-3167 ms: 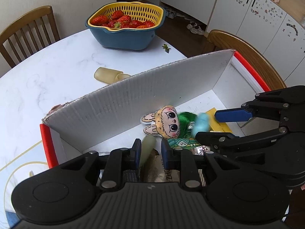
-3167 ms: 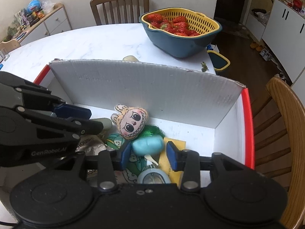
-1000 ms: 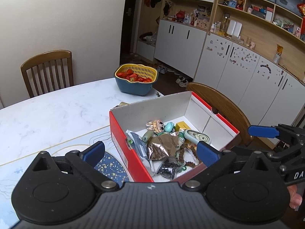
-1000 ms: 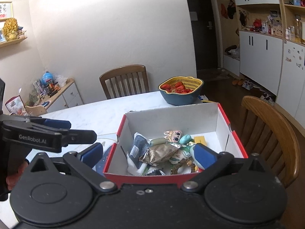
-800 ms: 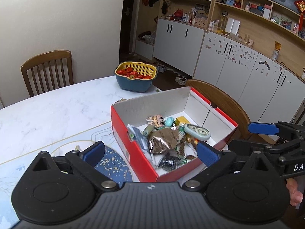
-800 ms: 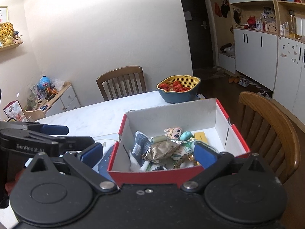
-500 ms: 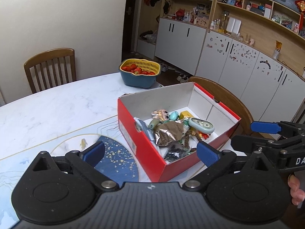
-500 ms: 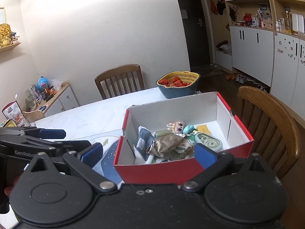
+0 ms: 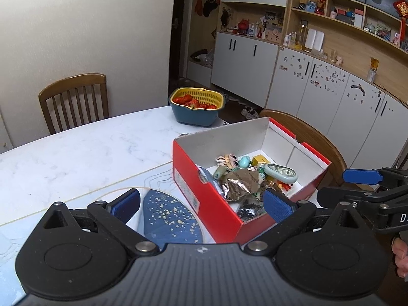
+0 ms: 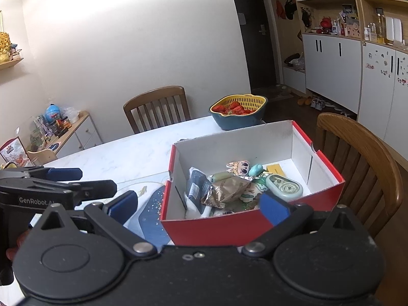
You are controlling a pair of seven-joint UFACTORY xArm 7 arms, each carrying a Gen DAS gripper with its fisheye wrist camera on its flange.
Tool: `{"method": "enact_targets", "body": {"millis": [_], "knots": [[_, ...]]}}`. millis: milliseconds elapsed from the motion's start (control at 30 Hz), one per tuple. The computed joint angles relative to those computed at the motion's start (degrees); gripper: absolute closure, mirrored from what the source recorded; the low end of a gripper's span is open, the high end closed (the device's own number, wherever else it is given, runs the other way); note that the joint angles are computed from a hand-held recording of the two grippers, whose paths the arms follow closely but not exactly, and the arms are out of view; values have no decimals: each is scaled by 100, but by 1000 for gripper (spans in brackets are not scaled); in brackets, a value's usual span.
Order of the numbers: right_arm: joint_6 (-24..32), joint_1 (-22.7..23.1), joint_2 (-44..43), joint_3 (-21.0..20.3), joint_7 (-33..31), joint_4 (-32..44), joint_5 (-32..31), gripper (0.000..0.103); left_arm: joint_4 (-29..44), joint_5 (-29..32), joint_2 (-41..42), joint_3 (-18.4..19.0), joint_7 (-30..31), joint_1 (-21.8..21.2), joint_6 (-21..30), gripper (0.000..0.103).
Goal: Organize objects
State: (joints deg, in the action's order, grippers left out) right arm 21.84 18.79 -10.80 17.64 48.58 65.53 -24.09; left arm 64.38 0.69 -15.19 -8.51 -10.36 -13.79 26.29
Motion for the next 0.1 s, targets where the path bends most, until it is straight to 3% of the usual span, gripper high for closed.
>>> {"method": "enact_targets", "body": {"millis": [100], "knots": [[79,-2,67,49,97,89,-78,1,-40,-105,-39,96,87,5,0,0]]}}
